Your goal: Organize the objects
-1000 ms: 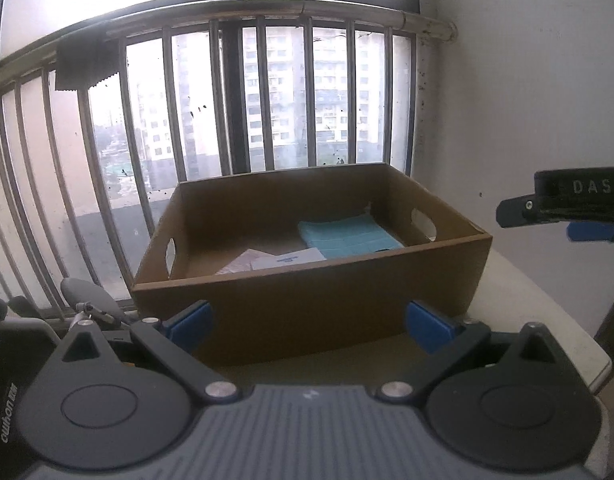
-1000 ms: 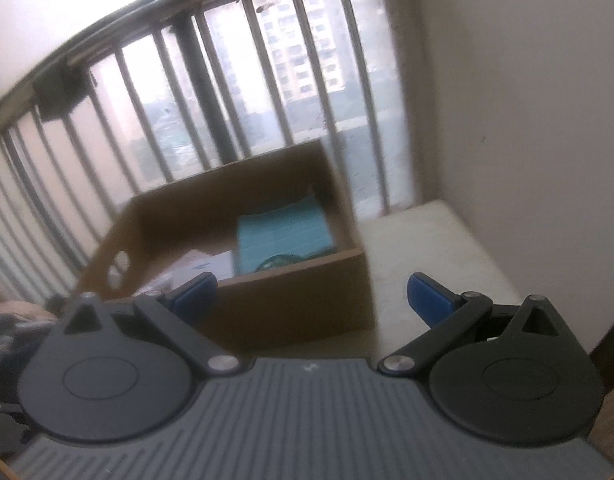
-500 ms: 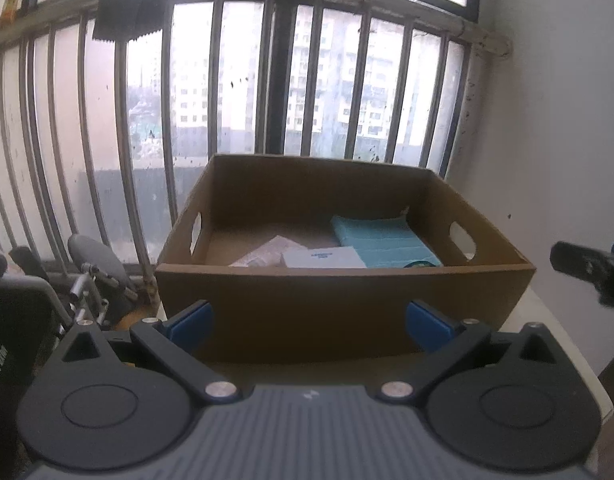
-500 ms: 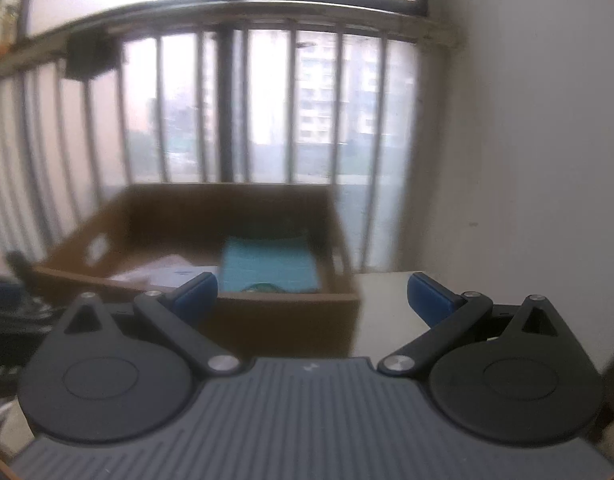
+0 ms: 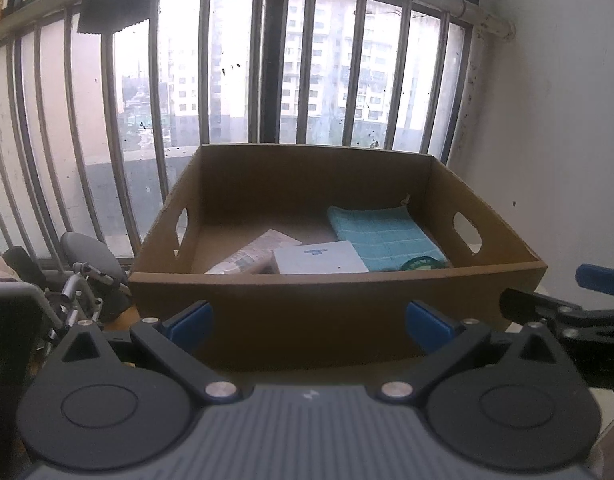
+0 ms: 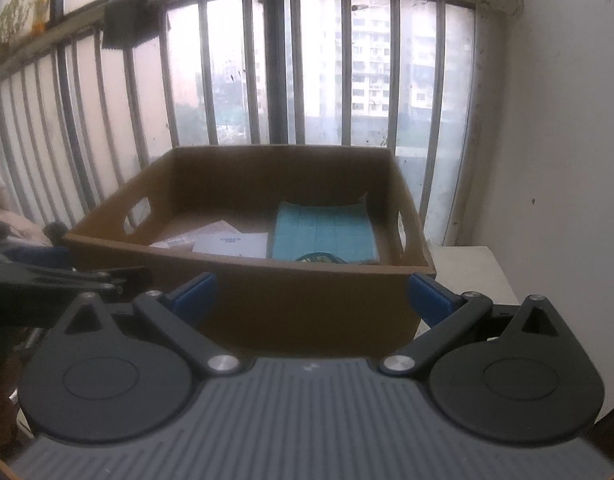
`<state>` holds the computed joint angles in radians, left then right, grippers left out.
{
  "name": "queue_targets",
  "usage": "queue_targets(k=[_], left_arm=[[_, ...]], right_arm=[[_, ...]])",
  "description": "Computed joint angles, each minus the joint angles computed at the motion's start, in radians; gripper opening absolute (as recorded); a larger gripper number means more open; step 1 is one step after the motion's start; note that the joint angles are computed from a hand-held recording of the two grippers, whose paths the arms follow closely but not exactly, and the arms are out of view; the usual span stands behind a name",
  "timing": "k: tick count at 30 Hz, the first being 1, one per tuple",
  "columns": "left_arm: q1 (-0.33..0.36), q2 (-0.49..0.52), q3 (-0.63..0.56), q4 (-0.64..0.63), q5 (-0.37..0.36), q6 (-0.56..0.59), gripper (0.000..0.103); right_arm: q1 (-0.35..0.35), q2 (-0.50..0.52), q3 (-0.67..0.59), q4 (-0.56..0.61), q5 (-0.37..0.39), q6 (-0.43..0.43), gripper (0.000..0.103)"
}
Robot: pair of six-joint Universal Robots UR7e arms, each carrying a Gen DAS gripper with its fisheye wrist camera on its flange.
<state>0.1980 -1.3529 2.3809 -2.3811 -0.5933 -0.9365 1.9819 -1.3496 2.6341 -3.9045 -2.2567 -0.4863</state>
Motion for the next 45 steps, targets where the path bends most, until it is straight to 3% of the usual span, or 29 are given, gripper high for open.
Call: queue_targets(k=[19,33,45], left_arm=[[0.023,0.051,-0.044,0.029,0.011,0.022,0.103],[0.05,0.082,-0.068,-0.011,0.003,0.066,0.103],[0.064,0.096,-0.081,-0.012,-0.001,0.068,0.103]], right_arm=[[-0.076,-0.018,-0.013,0.062,0.05,0.059,0.102],[-0.079,0.007,-0.046,0.057,0.023,0.061,0.102],[-0.104,0.013,-0.06,0.068,0.042,0.064,0.102]])
